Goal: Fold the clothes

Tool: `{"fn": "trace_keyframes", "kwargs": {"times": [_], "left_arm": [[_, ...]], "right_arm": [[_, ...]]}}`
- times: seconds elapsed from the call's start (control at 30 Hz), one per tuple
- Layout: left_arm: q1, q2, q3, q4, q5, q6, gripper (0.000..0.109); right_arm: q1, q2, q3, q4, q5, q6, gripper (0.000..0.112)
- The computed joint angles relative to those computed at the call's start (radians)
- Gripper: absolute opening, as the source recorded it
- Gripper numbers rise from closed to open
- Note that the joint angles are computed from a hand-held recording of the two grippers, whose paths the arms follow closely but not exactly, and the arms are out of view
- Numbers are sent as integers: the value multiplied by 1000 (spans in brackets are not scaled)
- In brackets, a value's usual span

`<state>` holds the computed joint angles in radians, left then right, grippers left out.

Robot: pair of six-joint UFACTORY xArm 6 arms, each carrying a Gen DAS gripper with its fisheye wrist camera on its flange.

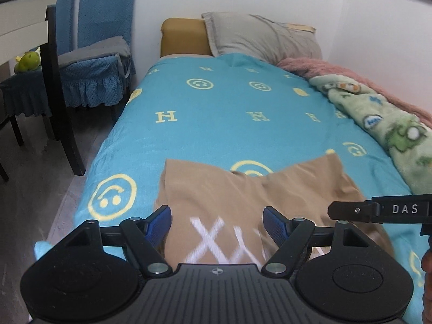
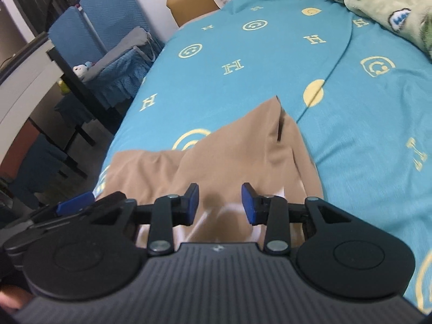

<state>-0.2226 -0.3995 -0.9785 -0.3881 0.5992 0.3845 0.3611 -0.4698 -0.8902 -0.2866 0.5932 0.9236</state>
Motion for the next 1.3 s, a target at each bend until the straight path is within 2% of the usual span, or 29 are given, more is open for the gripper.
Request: {"fn": "trace_keyframes", "kwargs": {"times": [0.17, 0.27, 0.37, 0.47, 0.5, 0.57, 0.63, 0.73, 0.77, 0.93, 1.1, 1.17, 1.23, 1.3], "left_arm": [[-8, -85, 48, 94, 69, -60, 77], [-13, -90, 61, 151, 83, -95, 77], [12, -101, 50, 91, 118, -87, 77], [71, -118, 17, -68, 182, -29, 77], [104, -116, -6, -150, 233, -3, 77], [195, -97, -59, -334, 393, 48, 79], [273, -71, -95, -450, 549, 59, 80], [312, -16, -126, -467, 703, 12, 81], [313, 3, -126, -467, 725, -12, 81], [279, 89, -109, -439, 658, -189, 81], [309, 119, -73, -573, 594, -252, 81], [314, 96, -49, -596, 560, -240, 69], [317, 72, -30, -617, 532, -220, 66], [317, 54, -19, -630, 510, -195, 57]], "right_arm": [[70, -45, -12, -109, 131, 86, 38], [73, -44, 2, -75, 158, 76, 36], [57, -50, 34, -32, 136, 76, 36], [45, -66, 51, -7, 117, 86, 36], [43, -70, 57, 1, 111, 91, 36], [38, -78, 67, 15, 100, 99, 36], [33, -82, 73, 31, 91, 102, 36], [28, -79, 71, 46, 88, 105, 36], [28, -78, 70, 46, 89, 105, 36], [28, -77, 71, 45, 88, 106, 36], [22, -78, 76, 57, 77, 115, 36], [21, -79, 80, 60, 72, 119, 36], [17, -87, 87, 66, 62, 137, 36], [5, -107, 103, 84, 42, 180, 37]]}}
